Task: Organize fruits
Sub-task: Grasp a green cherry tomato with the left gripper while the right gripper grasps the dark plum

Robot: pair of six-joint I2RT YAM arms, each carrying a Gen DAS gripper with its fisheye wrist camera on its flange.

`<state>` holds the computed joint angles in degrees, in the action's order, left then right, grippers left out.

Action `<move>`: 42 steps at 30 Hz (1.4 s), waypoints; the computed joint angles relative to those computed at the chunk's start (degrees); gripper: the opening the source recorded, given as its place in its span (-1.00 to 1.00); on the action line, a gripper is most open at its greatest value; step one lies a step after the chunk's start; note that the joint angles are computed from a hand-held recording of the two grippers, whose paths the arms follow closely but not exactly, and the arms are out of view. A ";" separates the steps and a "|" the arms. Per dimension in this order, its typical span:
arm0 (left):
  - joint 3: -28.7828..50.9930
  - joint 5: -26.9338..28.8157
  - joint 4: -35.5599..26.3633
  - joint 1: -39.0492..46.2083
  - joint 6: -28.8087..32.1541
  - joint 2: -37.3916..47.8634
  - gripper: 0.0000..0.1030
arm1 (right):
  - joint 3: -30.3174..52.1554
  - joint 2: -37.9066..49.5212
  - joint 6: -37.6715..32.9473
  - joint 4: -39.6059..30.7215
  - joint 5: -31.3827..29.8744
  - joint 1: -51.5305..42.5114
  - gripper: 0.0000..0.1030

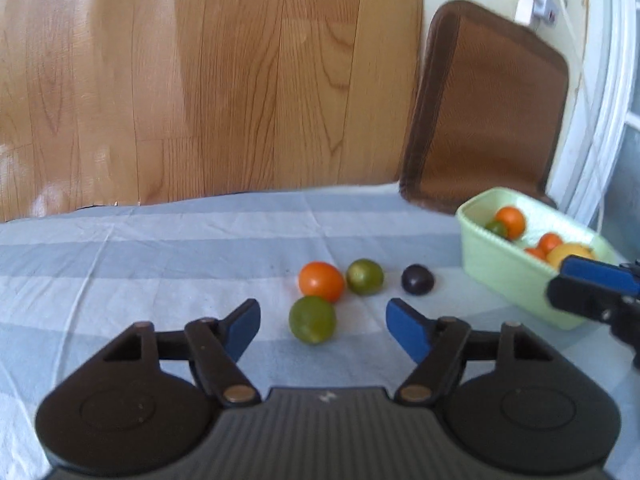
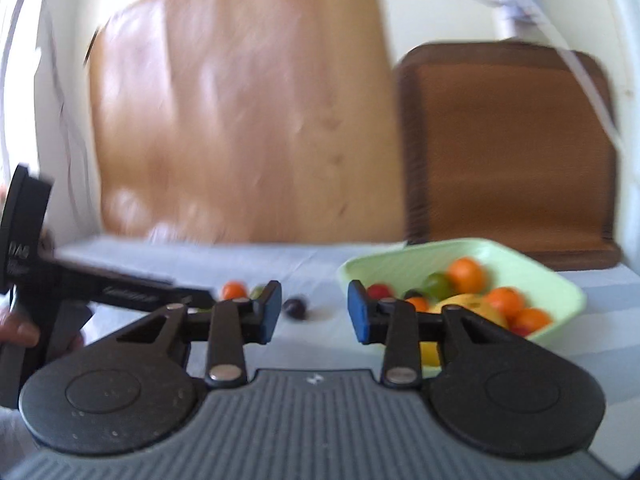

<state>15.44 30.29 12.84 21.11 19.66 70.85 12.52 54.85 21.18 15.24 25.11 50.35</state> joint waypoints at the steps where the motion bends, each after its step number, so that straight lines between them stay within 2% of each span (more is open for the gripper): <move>1: 0.63 -1.72 0.47 -1.11 -0.30 1.88 0.07 | 1.89 5.09 -0.73 1.84 -1.20 -0.53 -0.31; 2: 1.77 -1.90 -1.33 -1.36 -0.11 2.96 -0.27 | 4.31 10.70 -1.45 3.17 -1.68 -0.84 -0.31; 3: 1.03 -0.73 -0.78 0.11 0.20 2.72 -0.31 | 6.65 15.26 -1.94 3.74 -1.55 -1.26 -0.31; 4: 0.83 1.03 -1.42 1.56 0.79 2.10 -0.43 | 8.69 18.97 -2.54 4.26 -1.84 -1.92 -0.30; 6: 0.73 3.70 -3.72 4.05 2.57 1.60 -0.47 | 12.78 25.22 -3.61 4.21 -2.87 -3.54 -0.29; 10: -0.06 8.43 -6.91 8.36 3.86 0.14 -0.47 | 19.40 32.12 -3.37 0.39 -7.40 -6.81 -0.27; 13: -0.69 8.53 -6.74 8.39 4.29 -0.72 -0.47 | 20.71 33.46 -3.18 0.44 -5.85 -6.23 -0.33; 14: -0.94 8.55 -6.77 8.30 4.70 -1.15 -0.47 | 20.41 33.27 -2.74 0.32 -4.31 -5.55 -0.62; 15: -1.18 8.64 -6.95 8.27 5.03 -1.70 -0.47 | 19.39 32.35 -2.11 0.34 -3.53 -4.90 -0.68; 17: -1.51 9.73 -8.47 9.11 6.19 -2.95 -0.47 | 15.88 27.59 0.05 -0.29 -5.59 -4.08 -0.91; 20: -2.55 13.08 -12.86 11.67 9.40 -6.21 -0.47 | 9.58 18.95 1.83 -1.67 -1.51 1.52 -0.91; 24: -4.24 17.22 -22.13 14.70 14.85 -12.27 -0.47 | 4.71 9.42 6.44 -8.42 4.46 11.31 -0.91; 26: -5.88 16.57 -24.34 14.15 15.90 -17.03 -0.45 | 4.40 8.23 6.71 -9.33 7.26 14.32 -0.89; 27: -7.22 15.16 -23.21 13.08 13.85 -20.77 -0.43 | 4.51 8.69 6.16 -8.70 8.52 14.86 -0.87; 29: -7.87 12.51 -19.49 11.36 8.97 -22.57 -0.15 | 5.44 10.77 4.08 -6.70 8.48 13.03 -0.84; 32: -5.87 9.68 -10.63 9.39 1.29 -15.52 0.12 | 7.01 15.04 2.14 -1.20 3.28 5.66 -0.67; 36: -3.18 4.38 -3.87 4.22 -1.95 -7.74 0.14 | 11.42 23.12 1.02 2.59 -1.82 -1.68 -0.51; 39: -2.93 0.36 0.91 0.61 -3.36 -4.41 0.11 | 15.51 27.97 1.52 1.84 -2.99 -4.64 -0.43; 41: -2.05 0.02 2.65 0.07 -3.62 -0.97 -0.07 | 17.03 29.74 1.26 1.87 -5.76 -6.29 -0.45; 42: -0.91 0.67 1.50 0.25 -3.61 0.90 -0.15 | 18.29 31.19 0.55 1.55 -6.29 -6.76 -0.45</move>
